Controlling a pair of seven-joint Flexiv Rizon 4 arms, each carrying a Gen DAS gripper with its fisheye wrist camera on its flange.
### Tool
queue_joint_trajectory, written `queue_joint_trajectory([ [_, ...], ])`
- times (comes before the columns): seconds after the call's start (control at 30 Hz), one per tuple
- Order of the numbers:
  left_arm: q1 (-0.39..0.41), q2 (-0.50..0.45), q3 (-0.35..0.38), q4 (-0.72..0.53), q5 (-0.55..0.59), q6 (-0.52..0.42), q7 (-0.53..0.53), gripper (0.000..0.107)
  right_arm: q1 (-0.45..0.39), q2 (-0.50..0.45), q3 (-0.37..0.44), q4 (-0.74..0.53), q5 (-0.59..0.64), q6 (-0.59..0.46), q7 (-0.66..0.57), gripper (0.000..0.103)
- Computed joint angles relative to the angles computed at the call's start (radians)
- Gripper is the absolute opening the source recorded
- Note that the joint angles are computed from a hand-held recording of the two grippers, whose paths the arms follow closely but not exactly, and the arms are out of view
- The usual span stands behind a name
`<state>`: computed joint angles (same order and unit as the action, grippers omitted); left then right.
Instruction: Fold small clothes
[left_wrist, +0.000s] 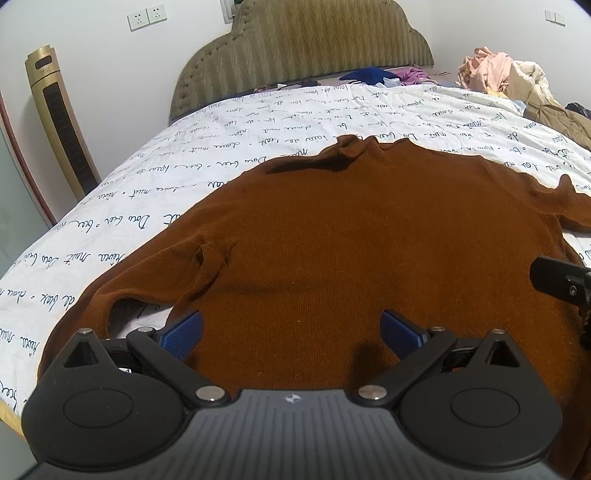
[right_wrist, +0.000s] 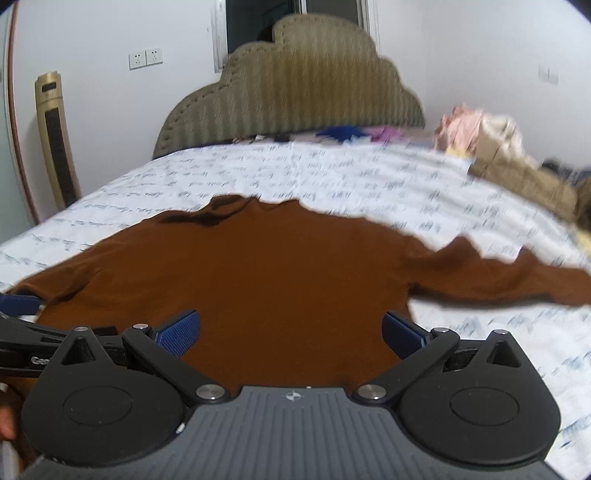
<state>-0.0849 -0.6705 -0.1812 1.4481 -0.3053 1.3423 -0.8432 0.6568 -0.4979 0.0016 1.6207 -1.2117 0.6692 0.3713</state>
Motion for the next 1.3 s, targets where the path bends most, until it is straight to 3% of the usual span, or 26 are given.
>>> queue_joint_trajectory([
  [0.17,0.003,-0.001,-0.004,-0.001,-0.004,-0.004,-0.001,0.103,-0.074,0.027,0.006,0.059,-0.017,0.248,0.085,0.103],
  [0.27,0.003,-0.001,-0.004,-0.001,-0.004,-0.006,-0.001,0.103,-0.115,0.040,-0.019,0.095,-0.102,0.452,0.235,0.103],
  [0.3,0.003,0.000,-0.005,0.000,-0.004,-0.007,0.001,0.103,-0.119,0.041,-0.022,0.097,-0.113,0.473,0.259,0.103],
  [0.47,0.004,0.000,-0.007,0.006,-0.002,0.000,0.010,0.103,-0.087,0.030,0.025,0.053,0.083,0.346,0.038,0.103],
  [0.67,0.001,-0.002,-0.001,0.006,0.002,0.002,0.008,0.103,0.002,0.009,0.014,-0.017,0.156,0.088,-0.169,0.103],
  [0.87,-0.003,-0.005,0.006,0.003,0.006,0.001,0.000,0.103,0.018,0.024,0.009,-0.003,0.121,0.016,-0.168,0.103],
  [1.3,-0.009,-0.006,-0.004,0.010,0.017,0.019,0.010,0.103,-0.009,0.058,0.014,0.061,-0.127,0.013,-0.146,0.103],
])
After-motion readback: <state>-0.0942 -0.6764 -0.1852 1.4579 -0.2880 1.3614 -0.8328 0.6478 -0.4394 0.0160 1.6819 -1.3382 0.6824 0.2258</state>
